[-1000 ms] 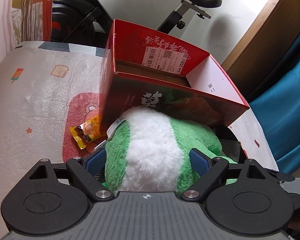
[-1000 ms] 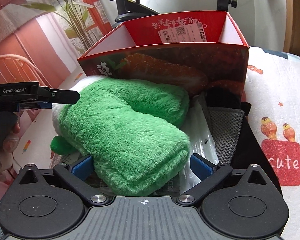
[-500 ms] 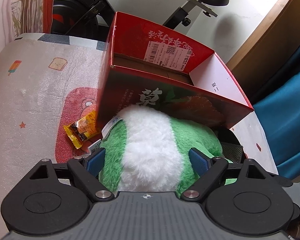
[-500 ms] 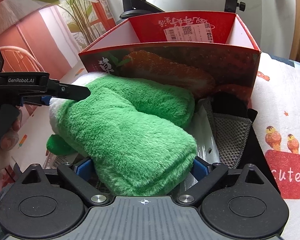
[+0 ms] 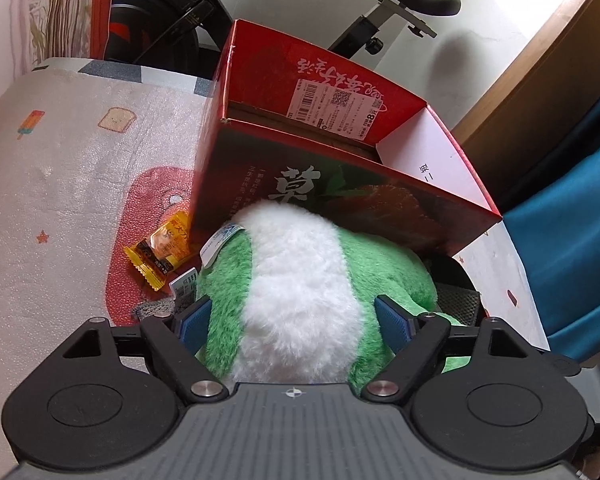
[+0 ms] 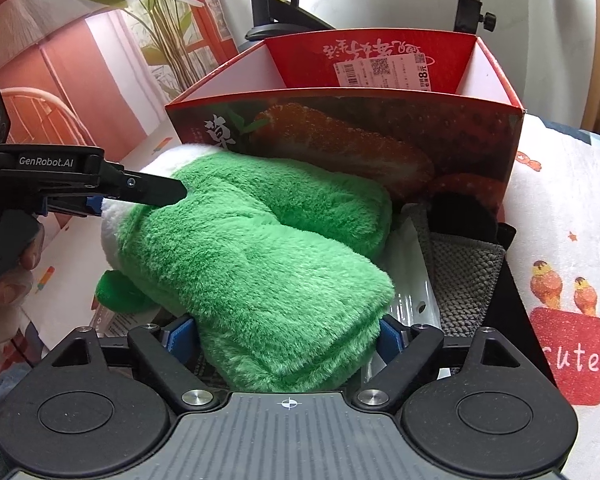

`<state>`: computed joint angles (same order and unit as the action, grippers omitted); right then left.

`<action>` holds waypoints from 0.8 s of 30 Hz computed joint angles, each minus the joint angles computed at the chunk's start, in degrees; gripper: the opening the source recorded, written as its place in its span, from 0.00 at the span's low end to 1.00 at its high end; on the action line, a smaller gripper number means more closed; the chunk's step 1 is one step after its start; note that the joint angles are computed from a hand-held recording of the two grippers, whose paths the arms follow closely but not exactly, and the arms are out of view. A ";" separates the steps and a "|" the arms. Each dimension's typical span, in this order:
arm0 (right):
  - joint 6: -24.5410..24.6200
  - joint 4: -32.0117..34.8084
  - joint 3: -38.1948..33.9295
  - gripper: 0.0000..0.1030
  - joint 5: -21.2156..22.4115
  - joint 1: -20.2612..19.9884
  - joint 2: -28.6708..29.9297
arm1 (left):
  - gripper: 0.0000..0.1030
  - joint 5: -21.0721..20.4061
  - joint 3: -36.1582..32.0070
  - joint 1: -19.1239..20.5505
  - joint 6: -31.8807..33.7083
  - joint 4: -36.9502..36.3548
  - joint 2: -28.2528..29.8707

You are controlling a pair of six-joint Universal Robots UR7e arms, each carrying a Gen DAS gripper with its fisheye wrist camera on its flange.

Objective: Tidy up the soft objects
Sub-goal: 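Close the left gripper on the plush's white band while the right gripper grips its green body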

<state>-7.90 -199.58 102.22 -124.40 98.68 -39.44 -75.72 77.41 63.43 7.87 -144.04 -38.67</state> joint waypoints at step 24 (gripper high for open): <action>-14.17 -8.61 -2.07 0.78 2.79 5.10 -4.30 | 0.80 -2.12 4.39 -4.34 5.88 -10.83 -5.95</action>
